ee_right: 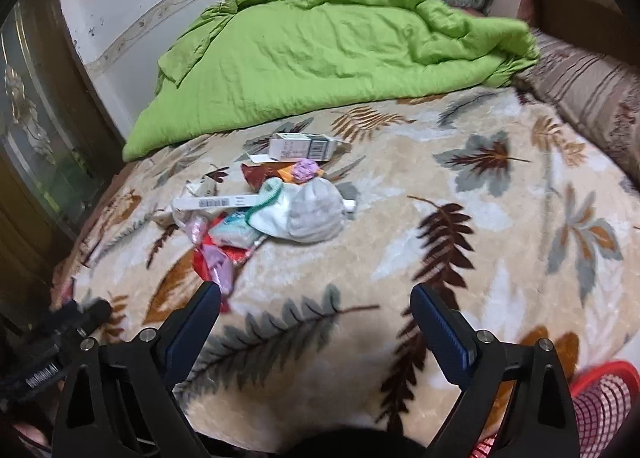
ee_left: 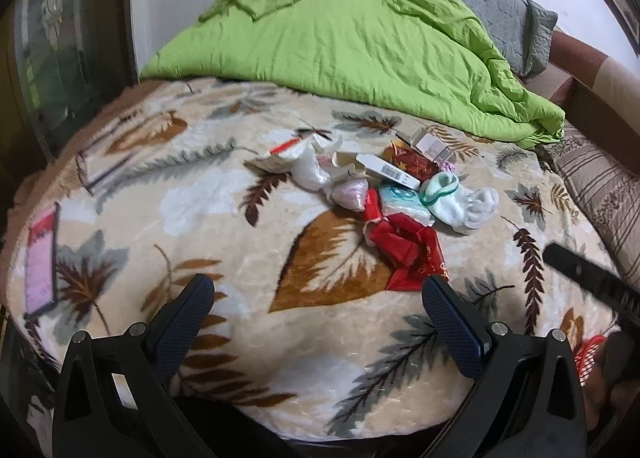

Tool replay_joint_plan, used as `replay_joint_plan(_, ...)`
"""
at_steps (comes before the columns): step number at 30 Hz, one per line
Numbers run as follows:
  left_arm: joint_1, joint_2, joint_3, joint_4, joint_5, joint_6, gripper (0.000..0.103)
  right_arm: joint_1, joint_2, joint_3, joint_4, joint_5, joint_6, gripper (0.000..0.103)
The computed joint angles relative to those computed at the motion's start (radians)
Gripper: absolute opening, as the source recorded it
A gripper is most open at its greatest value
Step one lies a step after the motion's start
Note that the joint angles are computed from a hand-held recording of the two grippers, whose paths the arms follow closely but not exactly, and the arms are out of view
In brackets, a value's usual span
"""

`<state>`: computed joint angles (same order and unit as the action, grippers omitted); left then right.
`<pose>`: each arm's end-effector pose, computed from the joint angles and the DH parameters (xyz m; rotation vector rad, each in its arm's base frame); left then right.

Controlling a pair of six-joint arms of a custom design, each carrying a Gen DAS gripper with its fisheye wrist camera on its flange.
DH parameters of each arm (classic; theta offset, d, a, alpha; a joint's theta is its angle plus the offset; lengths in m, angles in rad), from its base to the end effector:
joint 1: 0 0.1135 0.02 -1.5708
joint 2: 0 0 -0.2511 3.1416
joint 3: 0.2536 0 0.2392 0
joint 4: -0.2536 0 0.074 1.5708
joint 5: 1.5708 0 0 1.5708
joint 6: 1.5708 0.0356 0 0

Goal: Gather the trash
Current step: 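Grasp the white sock with the right tool while the left tool grasps the red bag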

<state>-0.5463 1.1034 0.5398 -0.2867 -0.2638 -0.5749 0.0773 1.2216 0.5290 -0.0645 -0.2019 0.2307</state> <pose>0.1810 -0.0992 0.1833 -0.1536 2.3879 -0.2101 0.2285 0.0249 0.1730 0.0774 2.3398 0.3887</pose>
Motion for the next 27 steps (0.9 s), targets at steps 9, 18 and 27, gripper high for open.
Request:
replay_joint_plan(9, 0.078, 0.140, 0.027, 0.135, 0.130, 0.045, 0.089, -0.031, 0.391, 0.306, -0.047, -0.095, -0.010, 0.092)
replay_joint_plan(18, 0.091, 0.339, 0.175, 0.180, 0.217, 0.079, 0.087, -0.054, 0.669, 0.496, -0.040, -0.154, 0.039, 0.035)
replay_joint_plan(27, 0.065, 0.549, 0.313, 0.220, 0.262, 0.101, 0.087, -0.121, 0.373, 0.222, 0.077, -0.137, 0.015, 0.023)
